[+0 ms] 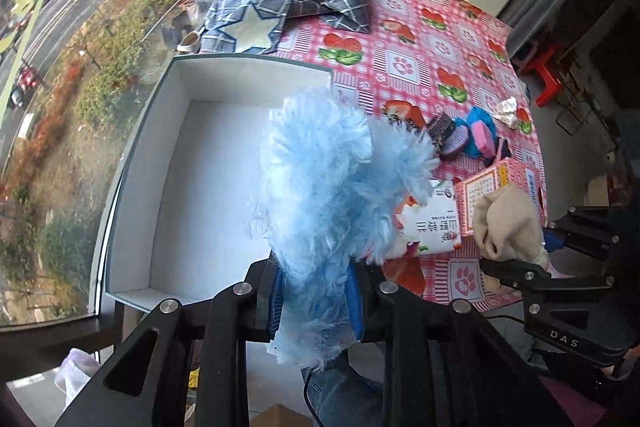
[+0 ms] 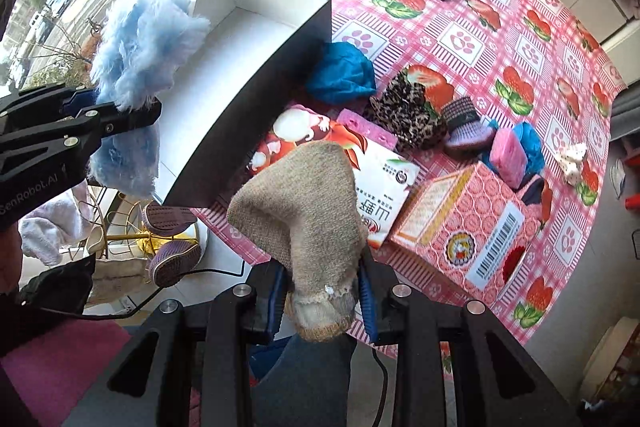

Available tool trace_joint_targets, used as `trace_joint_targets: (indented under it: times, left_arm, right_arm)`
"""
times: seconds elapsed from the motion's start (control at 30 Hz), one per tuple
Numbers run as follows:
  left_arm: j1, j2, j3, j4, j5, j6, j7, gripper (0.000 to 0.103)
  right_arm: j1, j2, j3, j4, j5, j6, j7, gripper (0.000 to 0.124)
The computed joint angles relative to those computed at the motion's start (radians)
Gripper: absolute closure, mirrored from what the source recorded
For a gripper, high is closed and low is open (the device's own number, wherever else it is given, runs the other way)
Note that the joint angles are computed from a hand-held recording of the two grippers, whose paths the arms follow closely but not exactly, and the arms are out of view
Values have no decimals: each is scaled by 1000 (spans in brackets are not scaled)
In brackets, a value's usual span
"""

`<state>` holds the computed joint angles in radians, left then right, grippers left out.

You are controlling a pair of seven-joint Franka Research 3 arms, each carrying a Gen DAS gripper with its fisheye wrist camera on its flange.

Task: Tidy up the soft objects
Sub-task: 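Lift and carry the blue fabric and beige sock toward the white box with both tools, then lower both tools into the white box and open them, releasing fabric and sock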

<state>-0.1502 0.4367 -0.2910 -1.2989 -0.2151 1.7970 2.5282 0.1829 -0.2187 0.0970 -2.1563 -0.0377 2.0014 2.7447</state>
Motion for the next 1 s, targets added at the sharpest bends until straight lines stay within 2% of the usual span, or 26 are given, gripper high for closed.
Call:
trace_joint_targets:
  times: [0.43, 0.67, 1.0]
  left_arm:
    - [0, 105, 31, 126, 76, 43, -202, 74]
    - [-6, 149, 33, 179, 112, 30, -263, 74]
    - [-22, 194, 39, 236, 159, 11, -297, 74]
  right_arm:
    - [-7, 174, -50, 182, 23, 53, -155, 92]
    - [2, 263, -73, 278, 53, 69, -226, 92]
    - [2, 327, -93, 337, 110, 96, -272, 92]
